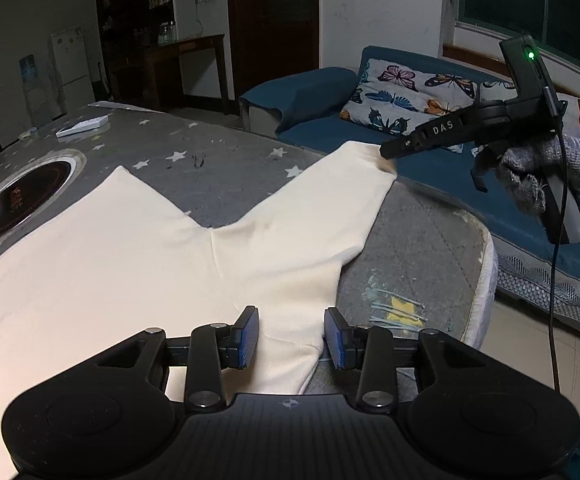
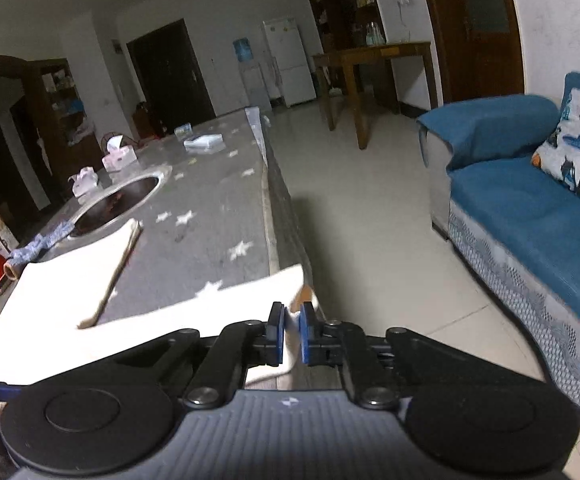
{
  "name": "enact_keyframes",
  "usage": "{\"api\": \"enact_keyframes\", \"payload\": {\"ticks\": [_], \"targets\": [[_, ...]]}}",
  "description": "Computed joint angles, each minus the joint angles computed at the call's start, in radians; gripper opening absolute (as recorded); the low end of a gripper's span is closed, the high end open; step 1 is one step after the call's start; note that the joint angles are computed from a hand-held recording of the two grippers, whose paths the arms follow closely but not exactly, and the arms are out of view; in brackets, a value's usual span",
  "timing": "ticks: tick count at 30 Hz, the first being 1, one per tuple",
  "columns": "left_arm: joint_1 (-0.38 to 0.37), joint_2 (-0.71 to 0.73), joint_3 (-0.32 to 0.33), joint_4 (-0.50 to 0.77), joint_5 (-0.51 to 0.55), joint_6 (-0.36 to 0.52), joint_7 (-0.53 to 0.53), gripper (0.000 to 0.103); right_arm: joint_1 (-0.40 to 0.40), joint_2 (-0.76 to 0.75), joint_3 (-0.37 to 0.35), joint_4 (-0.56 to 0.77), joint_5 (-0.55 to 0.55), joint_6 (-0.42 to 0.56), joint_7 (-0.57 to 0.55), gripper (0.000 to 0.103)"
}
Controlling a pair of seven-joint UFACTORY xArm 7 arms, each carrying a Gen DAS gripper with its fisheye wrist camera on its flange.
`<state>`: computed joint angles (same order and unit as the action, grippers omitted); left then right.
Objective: Fold clothes
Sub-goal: 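Grasp the sweatshirt sleeve cuff with the right gripper and lift it, then fold the held sleeve across the sweatshirt body with the right gripper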
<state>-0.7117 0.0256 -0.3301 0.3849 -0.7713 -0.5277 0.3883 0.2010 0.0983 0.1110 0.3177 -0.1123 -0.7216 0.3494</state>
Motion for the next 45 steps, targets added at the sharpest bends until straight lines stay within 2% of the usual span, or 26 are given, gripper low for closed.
{"api": "enact_keyframes", "payload": {"ticks": [4, 9, 12, 14, 15, 20, 22, 24, 29, 34, 40, 45], "targets": [[0.001, 0.002, 0.002, 0.004, 0.004, 0.004, 0.0, 0.041, 0.002, 0.037, 0.002, 0.013, 0.012, -0.009, 0.004, 0.022], [-0.003, 0.006, 0.003, 0.009, -0.004, 0.005, 0.005, 0.042, 0.001, 0.086, 0.004, 0.024, 0.027, -0.036, 0.022, 0.032], [-0.005, 0.011, 0.005, 0.017, -0.007, 0.01, 0.017, 0.042, -0.023, 0.102, 0.003, 0.024, -0.018, -0.062, 0.056, 0.029], [-0.008, 0.015, 0.007, 0.024, -0.013, 0.013, 0.025, 0.042, -0.022, 0.107, 0.002, 0.025, -0.013, -0.073, 0.052, 0.011], [-0.011, 0.02, 0.007, 0.03, -0.024, 0.014, 0.033, 0.042, -0.017, 0.105, 0.002, 0.023, -0.002, -0.079, 0.045, 0.01], [-0.02, 0.031, 0.012, 0.039, -0.002, 0.018, 0.034, 0.042, -0.007, 0.041, 0.005, -0.001, 0.004, -0.115, 0.03, 0.007], [-0.021, 0.044, 0.016, 0.041, 0.028, 0.008, 0.023, 0.046, -0.009, -0.009, 0.004, -0.007, -0.021, -0.108, 0.036, 0.007], [-0.026, 0.057, 0.02, 0.041, 0.054, -0.01, 0.011, 0.05, -0.003, -0.062, 0.004, -0.005, -0.036, -0.091, 0.029, 0.006], [-0.014, 0.02, 0.024, -0.006, 0.137, -0.03, -0.082, 0.05, 0.016, -0.155, 0.001, 0.04, -0.127, -0.02, 0.061, 0.006], [0.02, -0.106, -0.004, -0.121, 0.108, -0.083, -0.153, 0.053, 0.063, -0.189, 0.012, 0.118, -0.207, 0.063, 0.085, 0.006], [0.088, -0.266, -0.115, -0.255, -0.085, -0.104, -0.16, 0.054, 0.141, -0.156, 0.05, 0.233, -0.279, 0.131, 0.11, 0.006], [0.108, -0.389, -0.188, -0.358, -0.206, -0.082, -0.206, 0.055, 0.206, -0.085, 0.101, 0.338, -0.301, 0.191, 0.097, 0.006]]}}
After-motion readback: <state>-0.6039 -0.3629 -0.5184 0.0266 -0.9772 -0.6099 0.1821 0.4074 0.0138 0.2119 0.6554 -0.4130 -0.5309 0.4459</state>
